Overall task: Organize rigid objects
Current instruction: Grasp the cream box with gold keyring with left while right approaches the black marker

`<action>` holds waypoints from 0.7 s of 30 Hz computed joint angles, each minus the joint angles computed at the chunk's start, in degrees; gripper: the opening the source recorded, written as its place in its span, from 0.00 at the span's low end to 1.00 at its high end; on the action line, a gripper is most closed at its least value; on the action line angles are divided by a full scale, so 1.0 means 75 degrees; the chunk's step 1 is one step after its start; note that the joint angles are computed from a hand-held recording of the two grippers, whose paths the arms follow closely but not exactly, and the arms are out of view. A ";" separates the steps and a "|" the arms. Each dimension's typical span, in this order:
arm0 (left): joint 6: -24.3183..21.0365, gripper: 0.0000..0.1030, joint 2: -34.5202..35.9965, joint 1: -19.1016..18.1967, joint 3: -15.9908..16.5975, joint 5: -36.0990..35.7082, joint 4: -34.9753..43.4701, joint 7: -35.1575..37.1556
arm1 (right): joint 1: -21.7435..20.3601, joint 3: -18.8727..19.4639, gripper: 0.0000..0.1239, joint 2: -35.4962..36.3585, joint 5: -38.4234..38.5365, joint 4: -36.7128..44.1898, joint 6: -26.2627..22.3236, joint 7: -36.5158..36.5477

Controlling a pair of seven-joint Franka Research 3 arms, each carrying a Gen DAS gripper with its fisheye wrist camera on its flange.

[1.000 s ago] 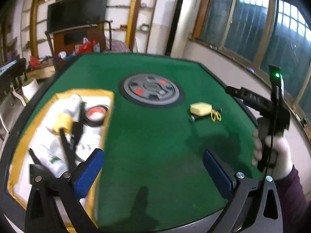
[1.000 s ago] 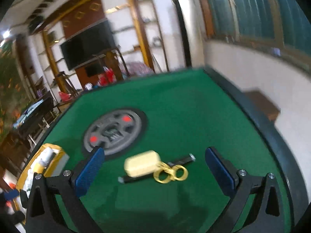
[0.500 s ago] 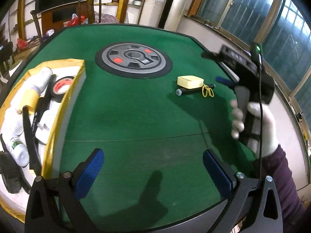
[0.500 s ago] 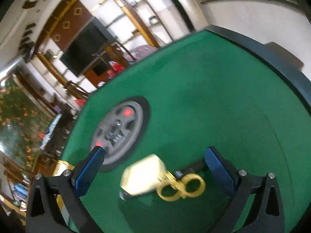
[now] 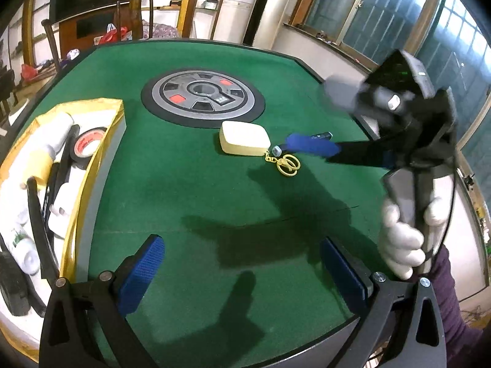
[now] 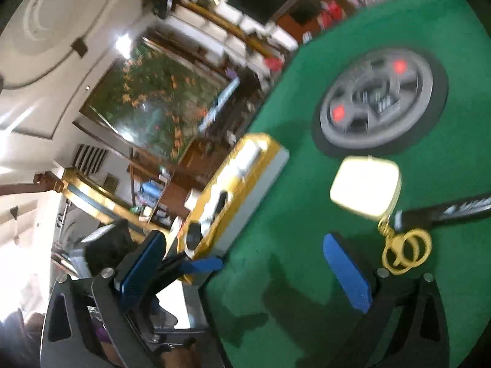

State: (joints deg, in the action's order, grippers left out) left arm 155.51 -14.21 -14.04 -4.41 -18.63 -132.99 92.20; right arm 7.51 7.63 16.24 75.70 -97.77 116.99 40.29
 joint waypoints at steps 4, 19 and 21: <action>-0.0008 0.99 0.0386 0.0246 -0.0283 0.0678 0.0534 -0.0607 | 0.0033 -0.0148 0.83 -0.0575 0.0978 -0.0789 0.1689 0.0001; -0.0958 0.99 0.3620 0.0663 -0.1053 0.3941 0.4034 0.1784 | -0.0115 -0.0385 0.83 -0.0536 0.2043 -0.1150 0.3145 0.1083; -0.1179 0.99 0.3843 0.0687 -0.1018 0.3945 0.4305 0.1823 | -0.0152 -0.0379 0.83 -0.0507 0.2102 -0.1131 0.3105 0.1120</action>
State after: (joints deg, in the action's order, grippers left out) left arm 146.67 14.62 -8.89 -12.05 10.95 -100.70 105.87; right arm 6.37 4.79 12.43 91.46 -106.25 140.28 48.69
